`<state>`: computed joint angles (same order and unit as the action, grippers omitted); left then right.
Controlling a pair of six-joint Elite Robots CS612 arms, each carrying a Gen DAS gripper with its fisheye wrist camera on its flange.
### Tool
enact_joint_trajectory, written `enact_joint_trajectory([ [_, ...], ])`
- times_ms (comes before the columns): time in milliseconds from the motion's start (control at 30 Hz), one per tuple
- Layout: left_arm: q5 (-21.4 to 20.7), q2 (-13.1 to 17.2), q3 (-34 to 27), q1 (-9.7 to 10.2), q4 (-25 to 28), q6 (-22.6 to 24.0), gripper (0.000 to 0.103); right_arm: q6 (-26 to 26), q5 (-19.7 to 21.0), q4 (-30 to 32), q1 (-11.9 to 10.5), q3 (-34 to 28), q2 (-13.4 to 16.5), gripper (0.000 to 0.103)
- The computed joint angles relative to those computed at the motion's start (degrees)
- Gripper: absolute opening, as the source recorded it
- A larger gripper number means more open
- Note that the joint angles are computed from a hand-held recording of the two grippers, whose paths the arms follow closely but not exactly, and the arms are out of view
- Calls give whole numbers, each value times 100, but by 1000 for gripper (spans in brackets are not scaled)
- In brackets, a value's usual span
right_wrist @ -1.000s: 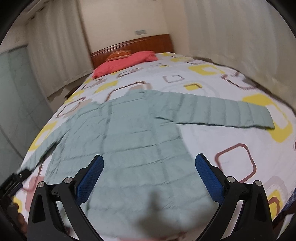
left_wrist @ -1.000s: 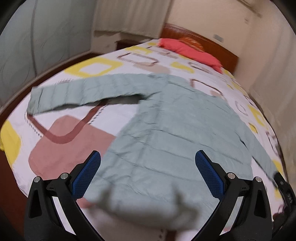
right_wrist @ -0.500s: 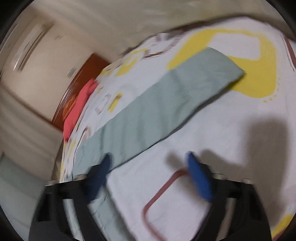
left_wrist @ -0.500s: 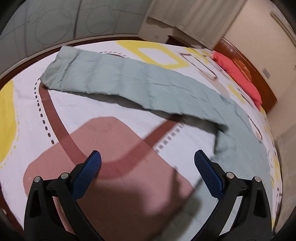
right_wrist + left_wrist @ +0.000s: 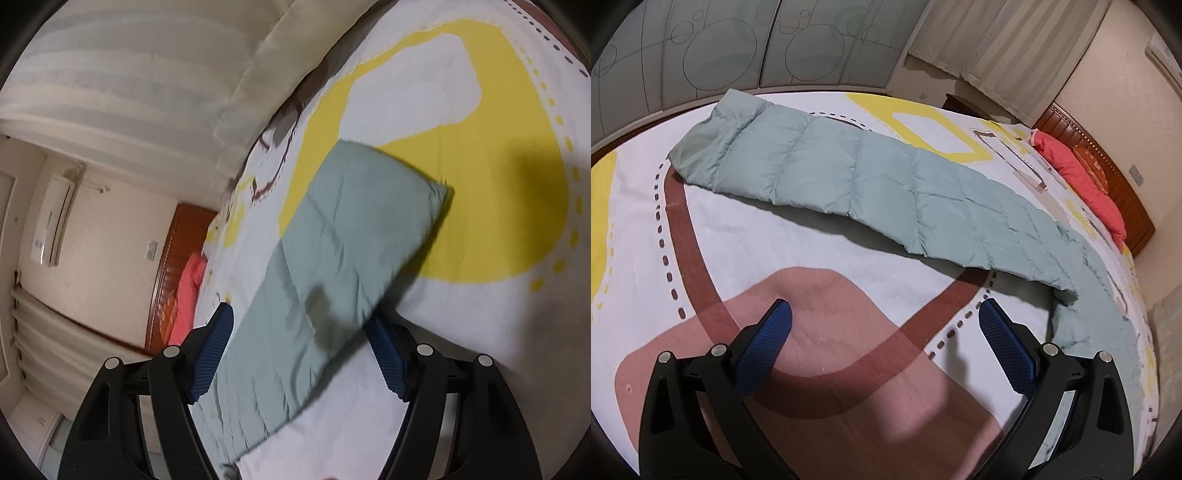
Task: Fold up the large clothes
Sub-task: 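Grasp the other jacket sleeve with the right tool and lift it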
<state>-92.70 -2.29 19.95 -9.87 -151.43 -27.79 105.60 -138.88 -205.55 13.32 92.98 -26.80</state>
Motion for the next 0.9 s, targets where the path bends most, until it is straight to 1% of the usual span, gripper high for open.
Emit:
enact_joint_trajectory([
  [33, 25, 6, -9, 0, 4, 13, 100, -37, 17, 140, -14, 14, -48, 63],
  [67, 44, 32, -64, -1, 35, 23, 100, -65, 6, 277, -22, 25, -87, 52],
  [100, 59, 46, -97, -1, 58, 29, 100, -122, 74, 276, -33, 46, -95, 30],
  [133, 65, 62, -138, 2, 80, 32, 100, -204, 213, 180, -68, 56, -84, 16],
  [167, 77, 68, -160, 4, 103, 45, 100, -162, 314, 231, -87, 78, -102, 14],
  [200, 89, 79, -203, 7, 159, 76, 101, -130, 350, 406, -100, 84, -139, 12],
  [233, 108, 157, -377, 1, 263, 87, 101, -223, 302, 521, -86, 62, -180, 12],
  [300, 211, 135, -343, -3, 273, 124, 101, -547, 238, 565, -87, -23, -208, 12],
  [400, 408, 192, -465, -9, 372, 209, 101, -1616, 205, 699, -57, -340, -279, 12],
  [433, 428, 224, -524, -7, 413, 243, 101, -1872, 231, 733, -58, -433, -281, 12],
  [467, 454, 262, -599, -13, 456, 267, 101, -2338, 306, 786, -59, -614, -277, 12],
  [500, 503, 274, -623, -24, 480, 310, 101, -2753, 412, 884, -60, -819, -261, 12],
  [533, 569, 281, -638, -38, 521, 374, 101, -3004, 493, 947, -63, -968, -235, 12],
  [567, 625, 329, -742, -52, 622, 433, 101, -3366, 639, 1033, -61, -1204, -186, 12],
  [633, 736, 434, -965, -75, 826, 517, 101, -3864, 906, 1268, -57, -1622, -78, 12],
  [700, 858, 562, -1247, -99, 1061, 615, 101, -4369, 1272, 1553, -42, -2165, 102, 12],
  [767, 943, 493, -1095, -115, 1019, 674, 101, -4654, 1553, 1812, -45, -2586, 252, 12],
  [900, 1025, 517, -1132, -131, 1045, 726, 101, -5087, 2114, 2426, -19, -3563, 654, 12],
])
